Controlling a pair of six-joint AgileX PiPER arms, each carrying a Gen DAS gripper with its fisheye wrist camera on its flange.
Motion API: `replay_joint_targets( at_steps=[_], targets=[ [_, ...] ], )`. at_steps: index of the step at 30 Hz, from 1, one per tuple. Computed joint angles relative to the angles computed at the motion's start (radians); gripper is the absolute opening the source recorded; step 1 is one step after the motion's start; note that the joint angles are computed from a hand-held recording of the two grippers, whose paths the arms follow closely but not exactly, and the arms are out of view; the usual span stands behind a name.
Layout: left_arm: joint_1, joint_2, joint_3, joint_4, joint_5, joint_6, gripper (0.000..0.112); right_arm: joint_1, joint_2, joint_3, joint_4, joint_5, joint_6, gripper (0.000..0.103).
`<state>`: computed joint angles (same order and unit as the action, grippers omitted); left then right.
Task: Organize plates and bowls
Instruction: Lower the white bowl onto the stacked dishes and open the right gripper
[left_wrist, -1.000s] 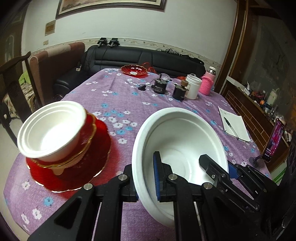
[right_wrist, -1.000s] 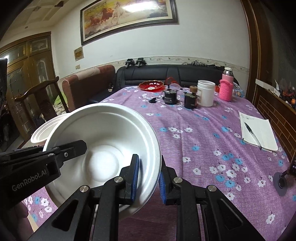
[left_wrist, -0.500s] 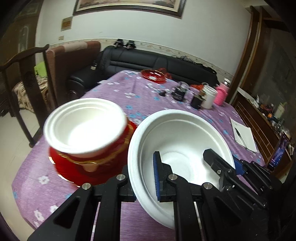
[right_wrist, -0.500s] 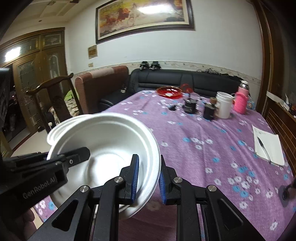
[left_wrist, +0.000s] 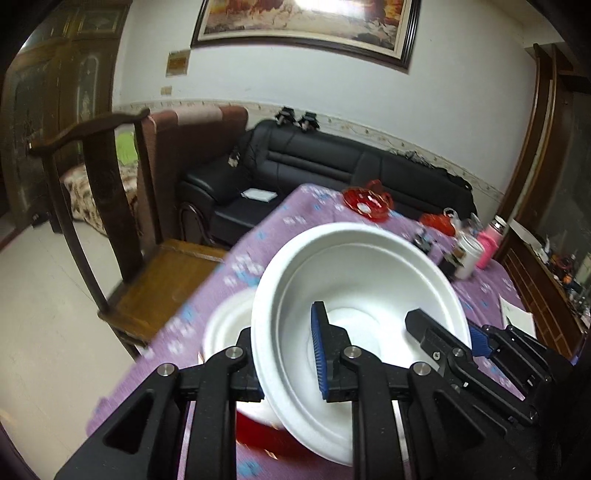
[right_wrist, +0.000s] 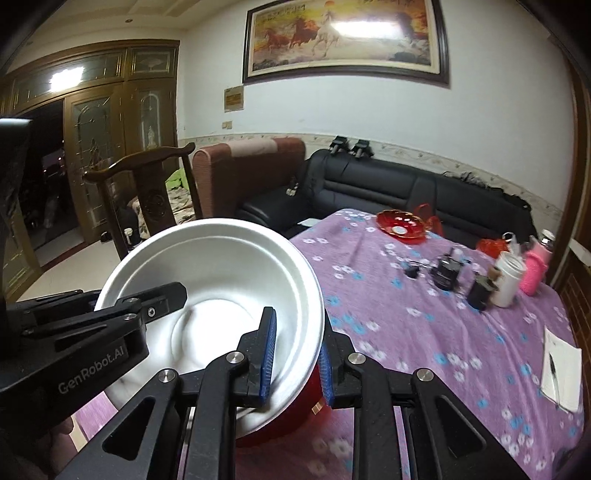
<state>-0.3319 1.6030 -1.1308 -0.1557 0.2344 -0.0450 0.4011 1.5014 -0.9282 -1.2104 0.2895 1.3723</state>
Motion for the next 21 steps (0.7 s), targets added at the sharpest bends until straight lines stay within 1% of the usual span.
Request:
replay_joint_targets(
  at_steps=[2,5,7,8,10,11,13,14,17,21],
  targets=[
    [0.01,0.033,-0.038,0.089,-0.001,-0.076,0.017,-0.01,0.053,-0.074,0.191,-0.004,-0.187,0.023],
    [0.025,0.085,-0.073,0.156,0.01,-0.133,0.017,-0.014,0.121,-0.133,0.331,-0.002,-0.314,0.024],
    [0.032,0.114,-0.08,0.152,0.01,-0.121,0.017,-0.021,0.161,-0.15,0.416,-0.017,-0.386,0.024],
    [0.032,0.128,-0.081,0.184,0.007,-0.148,0.017,-0.022,0.186,-0.159,0.452,-0.024,-0.419,0.023],
    [0.034,0.149,-0.088,0.217,0.004,-0.174,0.017,-0.008,0.22,-0.172,0.415,-0.006,-0.378,0.023],
    [0.037,0.163,-0.095,0.2,0.006,-0.159,0.017,-0.006,0.233,-0.176,0.406,-0.004,-0.367,0.024],
    [0.05,0.182,-0.108,0.128,0.014,-0.088,0.017,-0.015,0.25,-0.184,0.449,-0.015,-0.402,0.024],
    [0.052,0.192,-0.113,0.12,0.017,-0.079,0.017,-0.022,0.254,-0.185,0.47,-0.023,-0.421,0.024],
    [0.05,0.208,-0.117,0.162,0.012,-0.12,0.017,-0.025,0.267,-0.188,0.476,-0.027,-0.431,0.024],
    [0.052,0.229,-0.133,0.17,0.017,-0.141,0.025,-0.023,0.282,-0.186,0.468,-0.037,-0.427,0.024]
  ],
)
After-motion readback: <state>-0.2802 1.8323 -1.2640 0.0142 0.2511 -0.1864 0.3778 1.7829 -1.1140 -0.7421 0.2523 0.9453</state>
